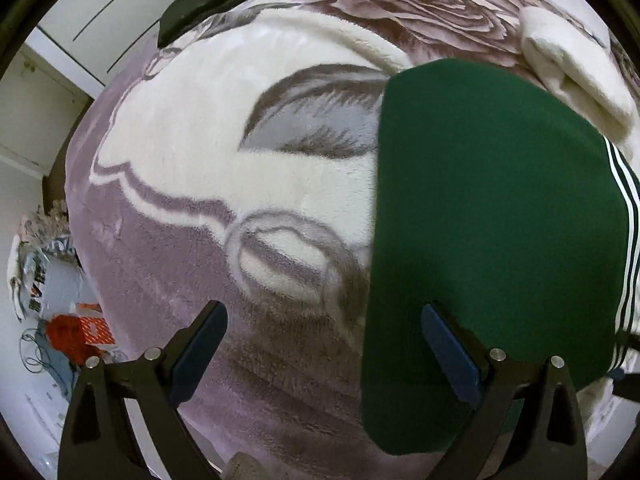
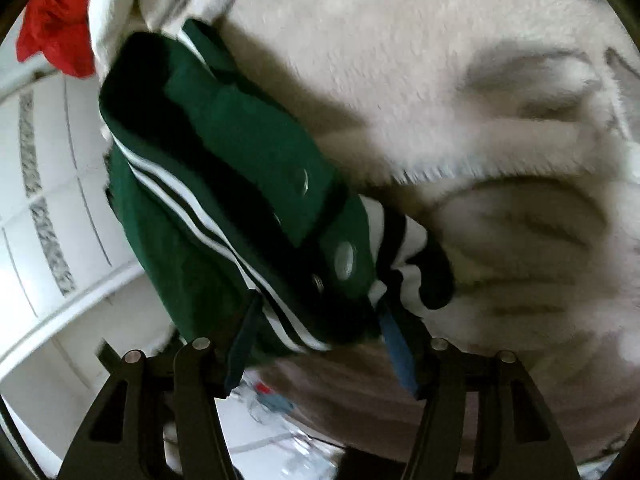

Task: Fold large clothes

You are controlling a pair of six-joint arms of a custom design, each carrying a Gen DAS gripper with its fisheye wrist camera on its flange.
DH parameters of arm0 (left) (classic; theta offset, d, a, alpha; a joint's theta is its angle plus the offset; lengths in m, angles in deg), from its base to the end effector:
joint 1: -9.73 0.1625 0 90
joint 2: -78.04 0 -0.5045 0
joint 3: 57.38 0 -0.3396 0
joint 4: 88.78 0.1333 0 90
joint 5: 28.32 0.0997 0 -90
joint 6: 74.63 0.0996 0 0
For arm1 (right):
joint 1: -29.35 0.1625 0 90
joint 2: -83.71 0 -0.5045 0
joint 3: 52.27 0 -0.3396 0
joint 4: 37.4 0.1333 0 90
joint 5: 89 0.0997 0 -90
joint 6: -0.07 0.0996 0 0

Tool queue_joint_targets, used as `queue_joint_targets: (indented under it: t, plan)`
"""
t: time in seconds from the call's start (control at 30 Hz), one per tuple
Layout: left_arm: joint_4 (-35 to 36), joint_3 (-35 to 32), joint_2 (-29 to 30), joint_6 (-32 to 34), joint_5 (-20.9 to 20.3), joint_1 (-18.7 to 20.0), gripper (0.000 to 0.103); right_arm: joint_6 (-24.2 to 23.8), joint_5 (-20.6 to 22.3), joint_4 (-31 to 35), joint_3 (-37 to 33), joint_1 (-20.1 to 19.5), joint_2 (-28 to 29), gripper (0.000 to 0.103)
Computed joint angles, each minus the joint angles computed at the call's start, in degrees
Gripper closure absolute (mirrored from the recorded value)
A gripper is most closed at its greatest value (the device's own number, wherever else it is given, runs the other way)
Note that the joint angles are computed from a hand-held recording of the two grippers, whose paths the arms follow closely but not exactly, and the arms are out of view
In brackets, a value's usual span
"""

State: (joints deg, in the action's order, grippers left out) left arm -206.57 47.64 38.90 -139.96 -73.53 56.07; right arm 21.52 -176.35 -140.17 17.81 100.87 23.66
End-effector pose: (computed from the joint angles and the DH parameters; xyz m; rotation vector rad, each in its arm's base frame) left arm -0.2428 -0.5492 0.0539 -0.1041 2.1755 -0.2910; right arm -0.0881 -0.6987 0.4459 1.0546 2.9080 -0.0721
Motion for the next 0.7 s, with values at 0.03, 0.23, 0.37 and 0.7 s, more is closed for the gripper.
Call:
queue_joint_targets:
  t: [0.03,0.23,0.37,0.7]
  plan:
    - [0.1,0.1,0.1,-0.1,0.3,-0.1,0.003,-0.3,-0.7,-0.7,0.5,0.3,-0.1,0.047]
    - [1.8,-0.5,0.0,-1.3,0.4,-0.4,0.003,-2.2,-10.0,-2.1,1.6,5.3,-2.5,0.078]
    - [-0.5,0.2,-0.1,-0.6,-0.6,-1.1,0.003,0.9,-8.0,-3.2,3.3,5.0,-6.0,0.097]
    - [-6.1,2.0,0.4,-0.1,-2.0,-0.7,0.002,-3.1,-0.7,4.4,-2.4,2.6,-1.5,0.043]
